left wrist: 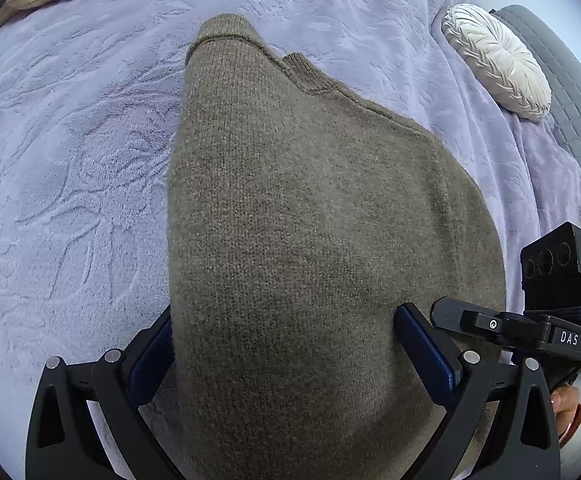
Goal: Fold small clothes
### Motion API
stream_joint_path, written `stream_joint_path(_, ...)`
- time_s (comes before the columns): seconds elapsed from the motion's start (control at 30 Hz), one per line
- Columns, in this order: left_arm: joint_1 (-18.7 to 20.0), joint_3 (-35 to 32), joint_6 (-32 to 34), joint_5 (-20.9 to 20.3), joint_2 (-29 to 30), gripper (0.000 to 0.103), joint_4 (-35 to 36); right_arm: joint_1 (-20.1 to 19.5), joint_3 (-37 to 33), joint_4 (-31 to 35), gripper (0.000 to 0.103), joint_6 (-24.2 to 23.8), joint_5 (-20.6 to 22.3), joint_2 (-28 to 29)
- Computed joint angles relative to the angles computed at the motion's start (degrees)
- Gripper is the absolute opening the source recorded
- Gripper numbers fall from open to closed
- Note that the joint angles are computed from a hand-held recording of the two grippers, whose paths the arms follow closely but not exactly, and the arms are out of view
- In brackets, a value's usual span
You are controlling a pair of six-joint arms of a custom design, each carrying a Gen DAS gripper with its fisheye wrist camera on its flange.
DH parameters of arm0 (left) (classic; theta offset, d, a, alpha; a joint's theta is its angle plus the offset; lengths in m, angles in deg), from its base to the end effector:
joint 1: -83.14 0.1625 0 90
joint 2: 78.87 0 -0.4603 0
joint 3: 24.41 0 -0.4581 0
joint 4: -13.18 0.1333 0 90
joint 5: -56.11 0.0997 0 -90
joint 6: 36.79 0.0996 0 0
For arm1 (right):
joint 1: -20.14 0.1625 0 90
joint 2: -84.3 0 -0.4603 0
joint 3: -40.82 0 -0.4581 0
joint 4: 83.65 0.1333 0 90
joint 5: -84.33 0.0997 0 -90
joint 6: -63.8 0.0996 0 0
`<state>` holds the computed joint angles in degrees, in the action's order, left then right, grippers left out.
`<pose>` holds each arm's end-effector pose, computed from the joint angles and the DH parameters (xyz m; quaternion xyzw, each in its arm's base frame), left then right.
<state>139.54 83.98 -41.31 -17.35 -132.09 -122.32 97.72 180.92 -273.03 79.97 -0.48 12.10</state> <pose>-0.2082 -0.6054 0.0443 0.2593 0.9515 0.0320 0.1627 0.0422 -0.4700 0.1438 0.2255 0.9348 -0.2694 0.0524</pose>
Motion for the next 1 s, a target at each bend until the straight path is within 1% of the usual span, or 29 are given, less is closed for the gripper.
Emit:
stream_joint_path(0.03, -0.1, 0.4, 0.7, -0.5, -0.4, 0.091, -0.8, -0.2, 0.3, -0.7, 0.055, 0.4, 0.5, 0.0)
stream_joint_path(0.07, -0.3, 0.8, 1.3, -0.2, -0.9, 0.086, -1.3, -0.3, 0.6, -1.4, 0.048, 0.8, 0.8, 0.1)
stream_joint_path(0.1, -0.3, 1.2, 2.0, -0.5, -1.3, 0.078, -1.8, -0.4, 0.9, -2.2, 0.044, 1.4, 1.3, 0.2)
stream_joint_path(0.13, -0.3, 1.4, 2.7, -1.0, -1.7, 0.073, -2.0, -0.5, 1.3, -3.0, 0.038, 2.1, 2.0, 0.1)
stream_joint_path(0.17, -0.1, 1.3, 3.1, -2.1, -2.2, 0.064, -1.7, -0.6, 1.7, -3.8, 0.036, 2.6, 2.6, -0.1)
stream_joint_path(0.2, 0.0, 1.2, 3.0, -2.9, -2.7, 0.058, -1.3, -0.3, 2.0, -4.6, 0.036, 3.1, 3.1, -0.3)
stream_joint_path(0.27, 0.7, 0.5, 2.8, -5.3, -3.5, 0.053, -0.1, 0.1, 2.4, -5.9, 0.035, 4.0, 4.4, -0.4)
stream_joint_path(0.4, 1.5, 0.1, 2.8, -9.8, -5.6, 0.053, 1.7, 1.9, 3.1, -7.6, 0.035, 6.0, 6.1, -1.3)
stream_joint_path(0.47, 1.2, 0.6, 3.5, -10.6, -7.2, 0.053, 2.5, 3.4, 3.4, -8.3, 0.035, 7.1, 6.1, -1.7)
stream_joint_path(0.67, 1.4, 2.2, 5.8, -12.3, -13.6, 0.053, 7.6, 8.8, 4.8, -11.2, 0.035, 11.0, 3.5, -2.1)
stream_joint_path(0.73, 1.7, 2.8, 6.4, -12.1, -16.1, 0.053, 10.0, 11.5, 5.0, -13.4, 0.035, 12.8, 1.8, -0.6)
stream_joint_path(0.77, 2.0, 3.0, 6.7, -11.8, -17.7, 0.053, 11.7, 11.9, 5.6, -14.4, 0.035, 13.1, 1.7, -0.4)
stream_joint_path(0.8, 2.4, 3.4, 6.9, -11.7, -19.3, 0.053, 13.1, 13.3, 5.5, -15.8, 0.035, 14.3, 1.0, 1.0)
stream_joint_path(0.9, 3.3, 4.2, 7.4, -10.0, -23.7, 0.053, 17.1, 17.4, 5.1, -20.1, 0.035, 17.8, -0.8, 5.7)
stream_joint_path(1.0, 4.6, 5.2, 7.8, -7.2, -28.0, 0.053, 20.7, 20.6, 4.1, -23.9, 0.035, 21.2, -1.6, 11.1)
